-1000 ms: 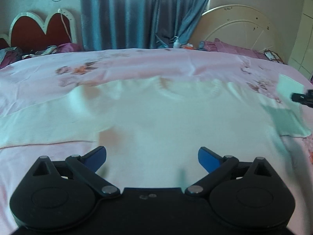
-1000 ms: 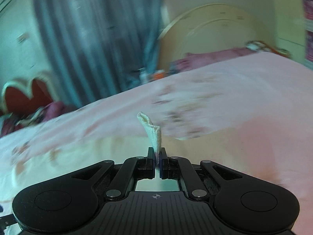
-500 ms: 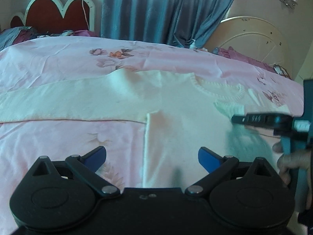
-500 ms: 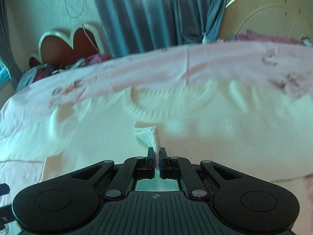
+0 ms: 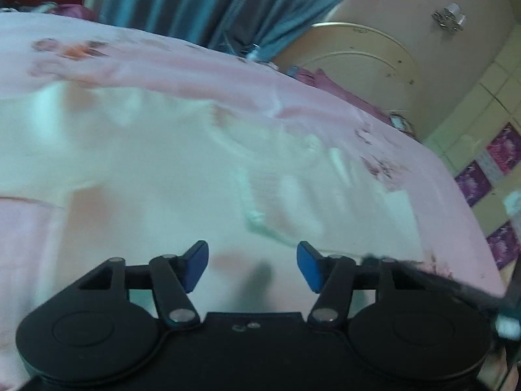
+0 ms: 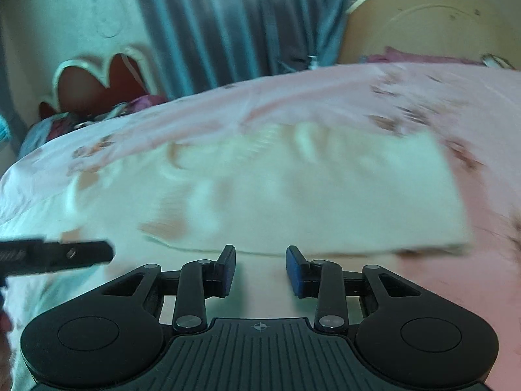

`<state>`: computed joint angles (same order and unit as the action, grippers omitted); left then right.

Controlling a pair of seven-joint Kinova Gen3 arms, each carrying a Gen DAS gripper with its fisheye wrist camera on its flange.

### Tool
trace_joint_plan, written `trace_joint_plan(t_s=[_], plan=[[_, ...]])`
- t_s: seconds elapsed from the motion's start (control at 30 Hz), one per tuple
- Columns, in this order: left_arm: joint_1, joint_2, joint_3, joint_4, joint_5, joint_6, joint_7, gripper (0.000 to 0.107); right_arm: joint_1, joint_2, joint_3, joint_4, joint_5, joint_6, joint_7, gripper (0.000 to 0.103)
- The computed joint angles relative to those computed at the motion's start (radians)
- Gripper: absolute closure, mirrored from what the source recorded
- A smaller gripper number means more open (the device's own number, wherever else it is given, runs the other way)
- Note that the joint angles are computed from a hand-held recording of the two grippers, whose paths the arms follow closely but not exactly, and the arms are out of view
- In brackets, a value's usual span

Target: Fold small clothes

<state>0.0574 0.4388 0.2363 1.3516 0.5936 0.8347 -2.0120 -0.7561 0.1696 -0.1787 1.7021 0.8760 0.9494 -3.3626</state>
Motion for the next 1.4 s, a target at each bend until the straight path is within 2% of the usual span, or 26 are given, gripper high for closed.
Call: trace_joint_plan(t_s=[0.03,0.13,0.17,0.23,0.37,0.5,0.8,0.83,0.9,1.07,1.23,1.4], plan=[[0.014,0.017,0.000,-0.013,-0.004,0.000,0.012,0.055,0.002,-0.018,0.001,0.022,-0.010,0.005,-0.014,0.068],[0.039,0.078,0.015,-0.071,-0.004,0.014,0.038,0.078,0.019,-0.059,-0.008,0.074,-0.025,0.017,-0.067,0.068],[0.047,0.096,0.021,-0.088,-0.006,0.016,0.040,0.091,0.027,-0.069,-0.012,0.089,-0.026,0.017,-0.090,0.068],[0.066,0.114,0.020,-0.115,-0.024,0.018,0.051,0.103,0.043,-0.082,-0.021,0.112,-0.027,0.017,-0.136,0.068],[0.022,0.069,0.048,-0.068,0.023,-0.066,-0.010,0.103,0.074,-0.095,-0.032,0.126,-0.044,0.014,-0.171,0.068],[-0.022,0.032,0.024,-0.041,0.025,-0.101,-0.033,0.103,0.100,-0.101,-0.038,0.132,-0.045,-0.001,-0.179,0.068],[-0.071,0.016,0.000,-0.020,0.001,-0.093,-0.039,0.103,0.106,-0.084,-0.042,0.111,-0.042,0.030,-0.151,0.068],[-0.074,0.015,0.000,-0.019,0.004,-0.097,-0.042,0.103,0.108,-0.083,-0.040,0.110,-0.043,0.027,-0.141,0.070],[-0.080,0.003,0.001,0.003,0.017,-0.131,-0.047,0.103,0.113,-0.083,-0.036,0.107,-0.056,0.018,-0.112,0.081],[-0.084,0.020,-0.014,-0.015,-0.002,-0.130,-0.014,0.103,0.106,-0.078,-0.033,0.106,-0.045,0.023,-0.114,0.083],[-0.086,0.031,-0.019,-0.015,-0.028,-0.134,-0.004,0.103,0.098,-0.062,-0.030,0.098,-0.040,0.040,-0.114,0.093],[-0.096,0.049,-0.015,-0.023,-0.042,-0.124,0.011,0.103,0.100,-0.070,-0.024,0.095,-0.063,0.040,-0.078,0.094]])
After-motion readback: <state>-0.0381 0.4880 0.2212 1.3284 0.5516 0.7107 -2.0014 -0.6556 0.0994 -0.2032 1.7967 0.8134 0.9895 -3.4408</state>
